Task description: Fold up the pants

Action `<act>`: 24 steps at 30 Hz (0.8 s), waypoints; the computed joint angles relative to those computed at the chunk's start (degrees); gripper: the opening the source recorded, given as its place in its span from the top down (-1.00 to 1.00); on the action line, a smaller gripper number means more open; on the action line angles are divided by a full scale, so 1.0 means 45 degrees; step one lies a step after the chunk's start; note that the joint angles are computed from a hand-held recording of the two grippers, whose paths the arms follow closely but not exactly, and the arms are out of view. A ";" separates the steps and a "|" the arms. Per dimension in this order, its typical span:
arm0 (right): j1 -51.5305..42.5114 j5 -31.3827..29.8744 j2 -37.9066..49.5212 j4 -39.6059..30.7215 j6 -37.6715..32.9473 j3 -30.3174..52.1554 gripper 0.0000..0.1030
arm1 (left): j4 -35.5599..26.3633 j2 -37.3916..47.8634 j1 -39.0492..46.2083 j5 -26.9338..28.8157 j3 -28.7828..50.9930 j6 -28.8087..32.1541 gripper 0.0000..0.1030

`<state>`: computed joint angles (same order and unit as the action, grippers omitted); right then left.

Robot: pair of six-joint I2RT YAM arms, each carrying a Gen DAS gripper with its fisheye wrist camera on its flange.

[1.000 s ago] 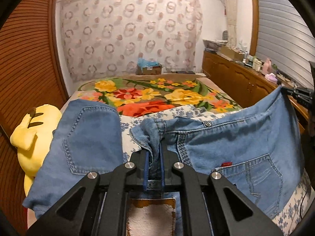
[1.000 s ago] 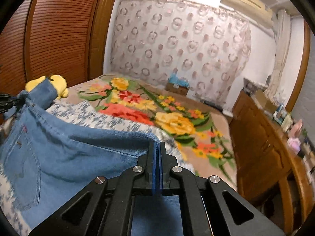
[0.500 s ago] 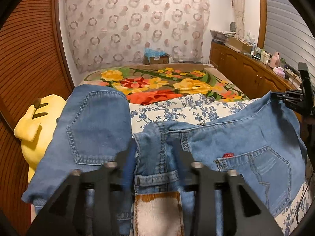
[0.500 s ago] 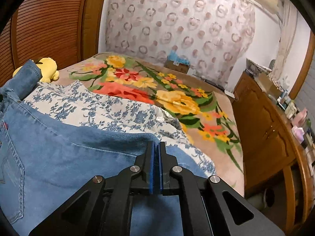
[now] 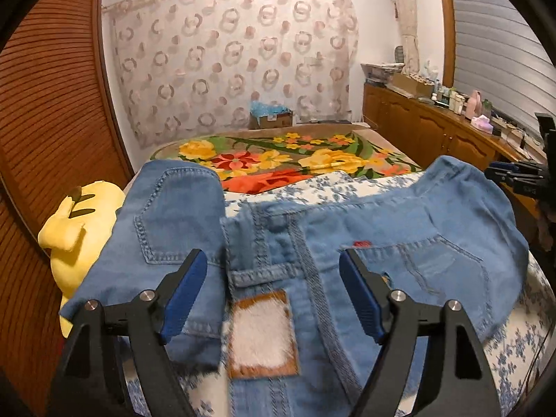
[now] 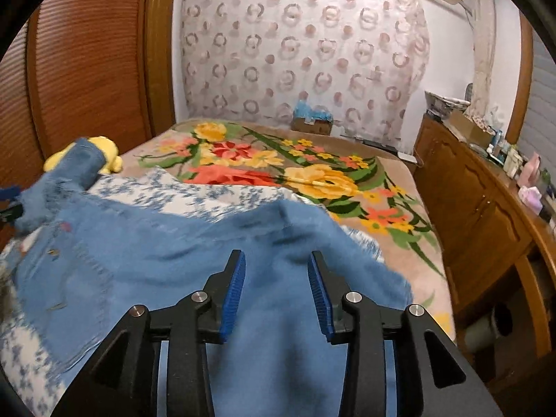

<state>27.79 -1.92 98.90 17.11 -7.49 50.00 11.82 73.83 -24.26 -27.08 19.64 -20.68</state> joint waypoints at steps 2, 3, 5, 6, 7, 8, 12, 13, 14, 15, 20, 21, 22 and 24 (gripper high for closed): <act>-0.0023 -0.0249 -0.0547 0.0342 0.0042 -0.0802 0.24 | -0.0338 -0.0207 -0.0509 -0.0228 -0.0052 -0.0388 -0.54; -0.0011 -0.0321 -0.0842 0.0546 0.0074 -0.1247 0.24 | -0.0548 -0.0275 -0.0841 -0.0444 -0.0058 -0.0631 -0.54; -0.0064 -0.0549 -0.1393 0.0941 0.0115 -0.2091 0.23 | -0.0779 -0.0483 -0.1424 -0.0828 -0.0162 -0.0925 -0.54; -0.0119 -0.0691 -0.1597 0.1144 0.0137 -0.2463 0.22 | -0.0903 -0.0552 -0.1752 -0.1042 -0.0164 -0.1108 -0.54; -0.0119 -0.0741 -0.1720 0.1293 0.0159 -0.2719 0.19 | -0.0992 -0.0639 -0.2122 -0.1281 -0.0231 -0.1320 -0.54; -0.0159 -0.0808 -0.1860 0.1478 0.0156 -0.3015 0.18 | -0.1127 -0.0727 -0.2368 -0.1463 -0.0237 -0.1473 -0.54; -0.0329 -0.1292 -0.2319 0.1962 0.0251 -0.4032 0.14 | -0.2031 -0.0836 -0.3511 -0.2274 -0.0117 -0.2283 -0.54; -0.0419 -0.1483 -0.2399 0.2064 0.0287 -0.4270 0.14 | -0.2220 -0.0834 -0.3807 -0.2466 -0.0112 -0.2481 -0.54; -0.0468 -0.1626 -0.2486 0.2164 0.0322 -0.4482 0.13 | -0.2293 -0.0830 -0.4022 -0.2602 -0.0134 -0.2607 -0.54; -0.0567 -0.1819 -0.2486 0.2265 0.0308 -0.4623 0.13 | -0.2355 -0.0872 -0.4253 -0.2713 -0.0197 -0.2716 -0.54; -0.0977 -0.2544 -0.2086 0.2432 0.0009 -0.4818 0.10 | -0.2756 -0.0807 -0.4776 -0.2864 -0.0265 -0.3334 -0.54; -0.1080 -0.2669 -0.1988 0.2408 0.0017 -0.4792 0.10 | -0.2783 -0.0708 -0.4838 -0.2876 -0.0239 -0.3425 -0.54; -0.1170 -0.2753 -0.1786 0.2466 0.0049 -0.4743 0.09 | -0.2746 -0.0602 -0.4933 -0.2868 -0.0273 -0.3544 -0.54; -0.1293 -0.2818 -0.1584 0.2277 0.0061 -0.4557 0.05 | -0.2596 -0.0396 -0.4979 -0.2777 -0.0323 -0.3621 -0.54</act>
<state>21.97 -14.60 91.78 27.36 -7.22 29.49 0.14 72.05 -46.67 -39.58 18.19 -36.97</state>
